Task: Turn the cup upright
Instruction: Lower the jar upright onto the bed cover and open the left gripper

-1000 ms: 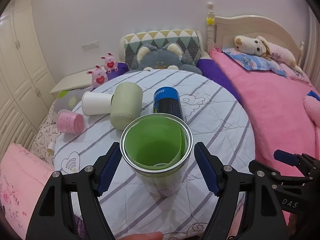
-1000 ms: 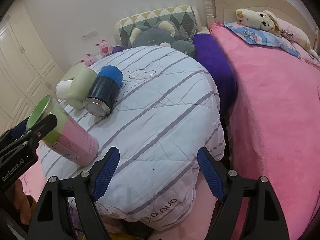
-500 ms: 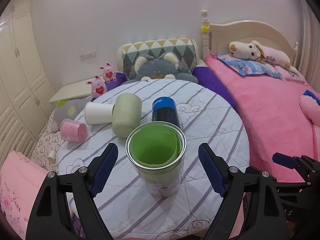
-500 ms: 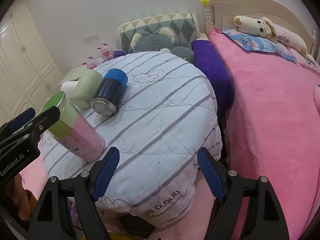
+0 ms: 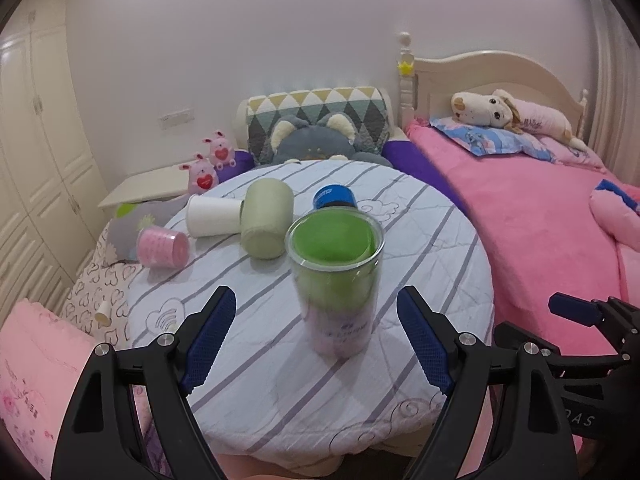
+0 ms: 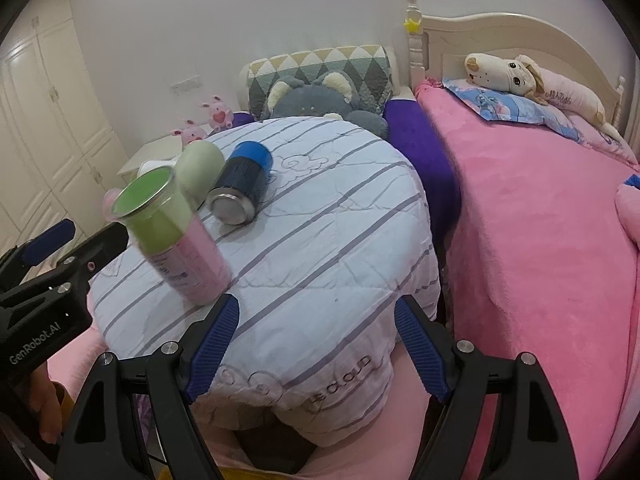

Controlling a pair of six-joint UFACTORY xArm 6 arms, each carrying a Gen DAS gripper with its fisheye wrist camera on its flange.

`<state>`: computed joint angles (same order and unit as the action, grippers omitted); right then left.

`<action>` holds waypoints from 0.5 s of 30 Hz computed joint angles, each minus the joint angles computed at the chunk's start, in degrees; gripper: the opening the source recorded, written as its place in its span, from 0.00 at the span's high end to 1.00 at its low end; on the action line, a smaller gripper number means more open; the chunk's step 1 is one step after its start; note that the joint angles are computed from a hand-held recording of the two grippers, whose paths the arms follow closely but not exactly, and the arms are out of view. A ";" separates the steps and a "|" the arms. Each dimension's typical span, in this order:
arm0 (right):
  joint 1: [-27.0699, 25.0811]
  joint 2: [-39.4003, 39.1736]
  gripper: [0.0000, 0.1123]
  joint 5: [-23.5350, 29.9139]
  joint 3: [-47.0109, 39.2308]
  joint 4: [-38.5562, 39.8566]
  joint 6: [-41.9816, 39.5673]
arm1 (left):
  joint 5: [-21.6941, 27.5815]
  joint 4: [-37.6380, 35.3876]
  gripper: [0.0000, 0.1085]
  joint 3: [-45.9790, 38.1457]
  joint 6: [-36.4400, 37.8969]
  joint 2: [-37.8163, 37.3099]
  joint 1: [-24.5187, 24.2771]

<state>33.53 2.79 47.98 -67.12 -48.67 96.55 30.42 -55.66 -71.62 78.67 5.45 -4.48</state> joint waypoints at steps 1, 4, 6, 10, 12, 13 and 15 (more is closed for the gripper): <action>0.73 0.55 0.27 0.91 -0.70 -0.21 -0.10 | 0.29 -0.56 0.22 0.32 0.63 -0.18 0.42; 2.69 2.09 0.27 3.29 -2.48 -1.22 0.08 | 0.91 -1.87 0.22 1.45 2.66 -0.45 1.89; 3.75 2.89 0.27 3.87 -3.18 -2.46 0.43 | 0.89 -3.54 0.22 2.32 4.72 -0.65 2.64; 6.50 4.65 0.27 6.86 -4.88 -7.39 2.50 | 0.05 -8.63 0.22 4.43 10.86 -1.20 3.63; 7.44 5.17 0.27 7.60 -5.19 -9.38 3.79 | -1.02 -14.62 0.22 5.48 15.99 -1.65 3.80; 7.78 5.19 0.27 7.59 -4.97 -10.41 4.71 | -1.26 -17.86 0.22 6.03 19.04 -1.93 4.05; 8.33 5.23 0.27 7.97 -4.44 -12.08 6.81 | -0.80 -21.04 0.22 6.57 22.72 -2.09 4.48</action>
